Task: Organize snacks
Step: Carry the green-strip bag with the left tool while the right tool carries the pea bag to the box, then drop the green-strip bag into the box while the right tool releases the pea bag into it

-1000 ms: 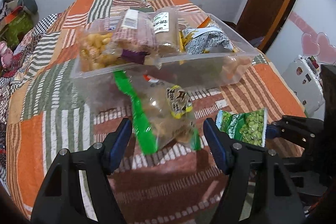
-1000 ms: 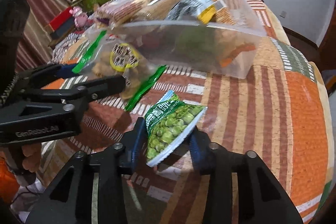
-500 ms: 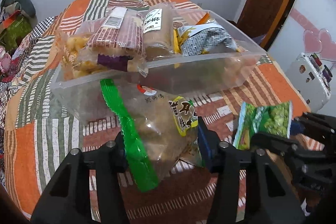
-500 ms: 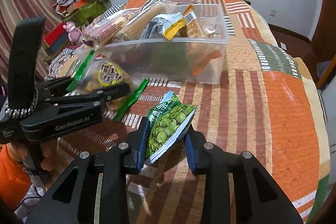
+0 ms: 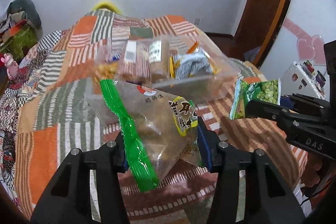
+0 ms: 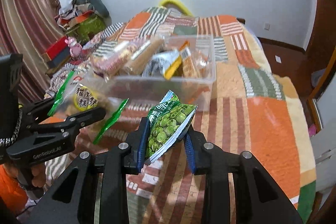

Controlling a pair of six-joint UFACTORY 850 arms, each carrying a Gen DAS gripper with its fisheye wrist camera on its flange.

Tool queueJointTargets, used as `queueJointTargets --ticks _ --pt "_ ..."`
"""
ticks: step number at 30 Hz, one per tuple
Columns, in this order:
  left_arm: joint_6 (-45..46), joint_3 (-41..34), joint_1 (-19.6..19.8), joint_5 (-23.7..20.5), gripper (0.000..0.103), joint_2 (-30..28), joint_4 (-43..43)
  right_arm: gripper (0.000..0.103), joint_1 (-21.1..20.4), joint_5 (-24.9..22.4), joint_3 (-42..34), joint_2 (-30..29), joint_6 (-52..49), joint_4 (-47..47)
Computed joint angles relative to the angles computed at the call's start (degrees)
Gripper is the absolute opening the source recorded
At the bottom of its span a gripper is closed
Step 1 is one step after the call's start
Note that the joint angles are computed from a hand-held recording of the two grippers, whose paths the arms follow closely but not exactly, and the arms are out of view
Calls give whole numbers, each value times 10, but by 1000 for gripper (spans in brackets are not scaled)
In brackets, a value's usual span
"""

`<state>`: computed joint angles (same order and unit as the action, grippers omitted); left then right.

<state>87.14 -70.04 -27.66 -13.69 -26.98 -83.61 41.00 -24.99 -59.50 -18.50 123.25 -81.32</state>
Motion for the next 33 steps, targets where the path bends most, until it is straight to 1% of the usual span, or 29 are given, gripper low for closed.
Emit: queueJointTargets --ticks 6,14,18,22,24,28,31,32,33 --pt "75 -10 4 0 51 16 -82 29 -3 -24 -17 4 6 -23" --pt "77 -63 0 6 51 -7 -85 29 -19 -43 -40 1 32 -88" --pt "64 -90 -4 12 51 -23 -70 29 -26 -45 -58 -10 28 -99" --pt "-2 -125 -6 9 51 -46 -10 29 -40 -33 -79 -28 19 -104" --pt "-48 -149 -10 22 51 -64 39 29 -47 -29 -92 -39 7 -98" --pt "-161 -188 -16 31 51 -93 155 29 -60 -21 -116 -63 -29 -66" --pt "-273 -220 -20 33 51 -119 273 29 -73 -8 -132 -81 -65 -26" --pt "-301 -233 -20 30 51 -129 302 29 -77 -1 -136 -86 -76 -13" --pt "-305 -238 -20 30 51 -134 307 29 -81 4 -137 -89 -83 -4"
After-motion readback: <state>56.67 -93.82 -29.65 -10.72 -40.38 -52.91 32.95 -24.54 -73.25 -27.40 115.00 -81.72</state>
